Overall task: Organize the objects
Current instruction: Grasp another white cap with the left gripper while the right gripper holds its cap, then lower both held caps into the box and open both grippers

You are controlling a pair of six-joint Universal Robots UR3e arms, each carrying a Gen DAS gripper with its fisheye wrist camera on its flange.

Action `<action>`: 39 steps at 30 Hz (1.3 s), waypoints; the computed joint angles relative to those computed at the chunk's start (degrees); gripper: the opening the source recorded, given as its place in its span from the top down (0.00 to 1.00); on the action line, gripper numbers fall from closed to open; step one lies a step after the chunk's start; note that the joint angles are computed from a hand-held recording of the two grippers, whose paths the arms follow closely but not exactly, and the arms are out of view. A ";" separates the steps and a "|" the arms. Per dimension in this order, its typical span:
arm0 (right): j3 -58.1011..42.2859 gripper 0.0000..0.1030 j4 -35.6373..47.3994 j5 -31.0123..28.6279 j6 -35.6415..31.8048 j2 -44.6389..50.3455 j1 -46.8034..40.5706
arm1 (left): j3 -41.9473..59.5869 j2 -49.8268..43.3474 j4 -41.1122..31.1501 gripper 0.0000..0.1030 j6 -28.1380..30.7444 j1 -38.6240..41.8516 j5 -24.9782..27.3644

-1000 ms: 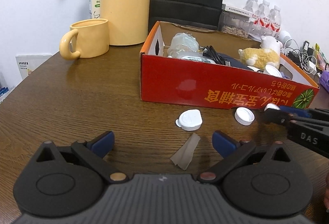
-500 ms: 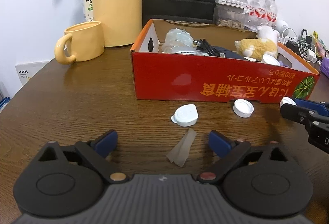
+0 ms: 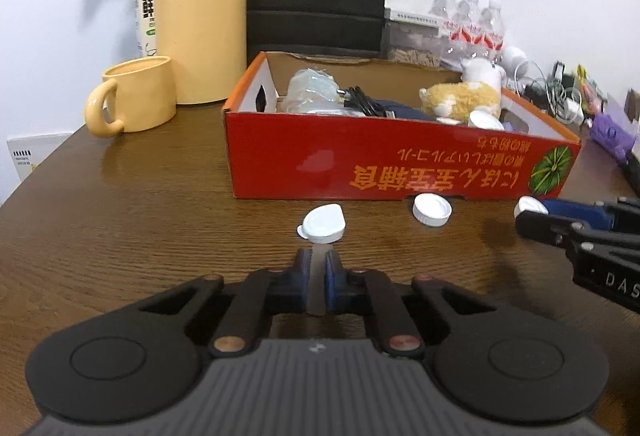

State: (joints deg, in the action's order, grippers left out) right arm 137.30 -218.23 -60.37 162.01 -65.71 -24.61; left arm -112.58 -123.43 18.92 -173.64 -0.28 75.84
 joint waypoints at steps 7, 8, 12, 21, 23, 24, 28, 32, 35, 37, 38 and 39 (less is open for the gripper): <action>0.69 0.73 -0.94 0.54 -0.03 -0.04 -0.38 | -3.95 0.55 6.37 0.94 -1.25 1.23 -2.67; 0.84 0.73 -1.41 0.63 0.02 0.11 -0.43 | -4.60 0.70 7.67 0.94 -1.76 1.26 -2.69; 1.90 0.73 -4.06 1.68 0.33 0.65 -1.21 | -6.37 1.65 11.06 0.94 -3.47 1.47 -3.01; 1.82 0.73 -9.26 2.39 2.12 1.89 -1.66 | -3.56 3.43 12.75 0.94 -4.97 1.31 -6.34; 0.45 0.73 -9.65 2.55 3.64 1.88 -1.70 | -0.16 3.03 11.42 0.94 -5.33 0.53 -6.21; -0.40 0.73 -9.80 2.57 4.53 1.92 -1.69 | 1.68 2.62 10.71 0.94 -5.31 0.06 -5.99; -6.74 0.73 -7.41 1.02 7.74 2.78 -0.53 | 10.80 0.05 6.31 0.94 -6.05 -2.40 -4.01; -15.01 0.73 -3.55 -1.68 9.60 5.10 1.44 | 21.03 -4.68 2.22 0.94 -6.79 -5.00 -1.46; -22.33 0.73 -0.49 -3.63 11.23 8.38 2.82 | 29.24 -9.27 -1.52 0.94 -8.32 -6.49 0.07; -26.60 0.73 1.43 -4.25 12.46 10.61 3.42 | 35.34 -12.74 -4.61 0.94 -9.03 -7.31 1.41; -28.91 0.73 2.42 -4.38 13.05 11.90 3.67 | 38.53 -14.43 -6.54 0.94 -8.70 -7.71 2.20; -31.12 0.73 3.43 -4.54 13.47 13.15 3.94 | 40.84 -15.81 -7.44 0.94 -9.00 -7.90 2.90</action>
